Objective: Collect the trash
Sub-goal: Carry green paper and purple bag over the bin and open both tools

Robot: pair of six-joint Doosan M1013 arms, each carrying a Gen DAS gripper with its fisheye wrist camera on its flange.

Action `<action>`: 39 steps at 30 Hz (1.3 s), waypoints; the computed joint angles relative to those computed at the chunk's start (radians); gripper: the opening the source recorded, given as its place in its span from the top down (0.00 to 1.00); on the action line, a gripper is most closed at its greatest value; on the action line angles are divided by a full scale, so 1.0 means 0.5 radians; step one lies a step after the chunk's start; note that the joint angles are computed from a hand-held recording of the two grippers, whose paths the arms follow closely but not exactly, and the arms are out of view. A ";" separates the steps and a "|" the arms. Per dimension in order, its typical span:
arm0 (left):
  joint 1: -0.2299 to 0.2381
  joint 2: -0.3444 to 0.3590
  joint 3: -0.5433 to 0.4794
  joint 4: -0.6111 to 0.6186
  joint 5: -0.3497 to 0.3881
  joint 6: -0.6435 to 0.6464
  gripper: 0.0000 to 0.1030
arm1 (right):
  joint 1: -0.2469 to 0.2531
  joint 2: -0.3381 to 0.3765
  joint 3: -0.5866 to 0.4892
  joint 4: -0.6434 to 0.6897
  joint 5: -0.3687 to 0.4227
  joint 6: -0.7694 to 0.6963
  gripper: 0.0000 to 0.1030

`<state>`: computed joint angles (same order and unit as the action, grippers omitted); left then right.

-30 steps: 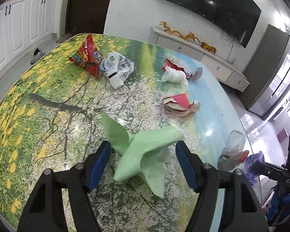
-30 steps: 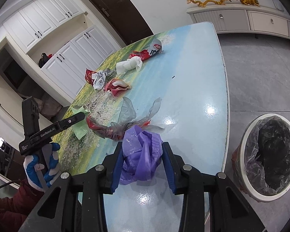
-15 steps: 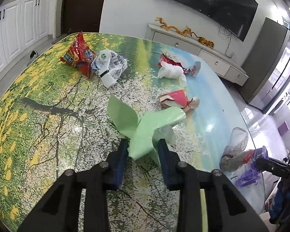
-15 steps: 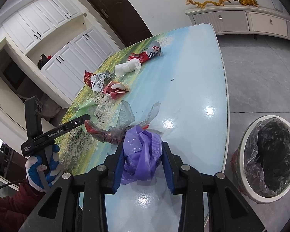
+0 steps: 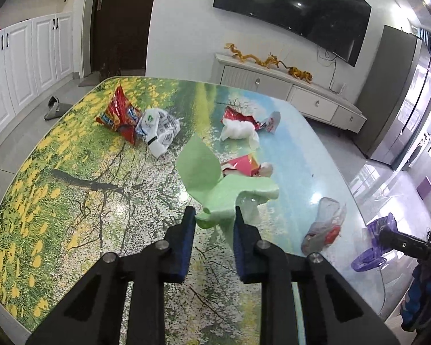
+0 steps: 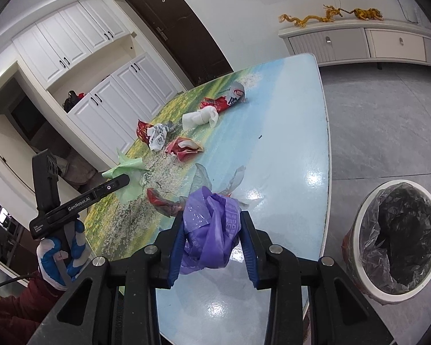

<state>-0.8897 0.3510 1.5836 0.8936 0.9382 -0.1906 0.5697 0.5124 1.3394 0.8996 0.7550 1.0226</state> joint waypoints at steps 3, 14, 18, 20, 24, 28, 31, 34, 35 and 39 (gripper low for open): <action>-0.018 -0.015 -0.015 0.053 0.042 -0.014 0.78 | -0.010 -0.032 0.035 0.064 -0.047 -0.055 0.67; -0.035 0.041 -0.245 0.140 -0.015 0.211 0.78 | -0.111 -0.141 0.180 0.216 -0.375 -0.081 0.67; -0.018 0.139 -0.423 0.032 -0.127 0.434 0.78 | -0.162 -0.166 0.234 0.116 -0.527 0.069 0.67; -0.007 0.205 -0.533 -0.056 -0.181 0.581 0.78 | -0.185 -0.167 0.249 0.033 -0.579 0.181 0.67; 0.014 0.387 -0.819 -0.306 -0.224 0.966 0.78 | -0.241 -0.143 0.285 -0.130 -0.660 0.434 0.67; 0.039 0.605 -1.141 -0.603 -0.186 1.372 0.78 | -0.293 -0.095 0.291 -0.254 -0.670 0.650 0.66; 0.059 0.774 -1.392 -0.815 -0.121 1.625 0.78 | -0.332 -0.061 0.295 -0.296 -0.656 0.743 0.65; 0.076 0.935 -1.632 -0.989 -0.024 1.816 0.77 | -0.372 -0.013 0.274 -0.291 -0.617 0.791 0.63; 0.080 0.985 -1.707 -1.033 0.015 1.868 0.77 | -0.381 0.000 0.265 -0.299 -0.602 0.812 0.63; 0.101 1.180 -2.015 -1.241 0.148 2.057 0.77 | -0.404 0.053 0.226 -0.411 -0.570 0.973 0.56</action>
<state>-0.8391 0.9410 0.5760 0.2731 1.0122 0.8377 0.3677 0.5389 1.4522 0.6943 0.4701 1.5092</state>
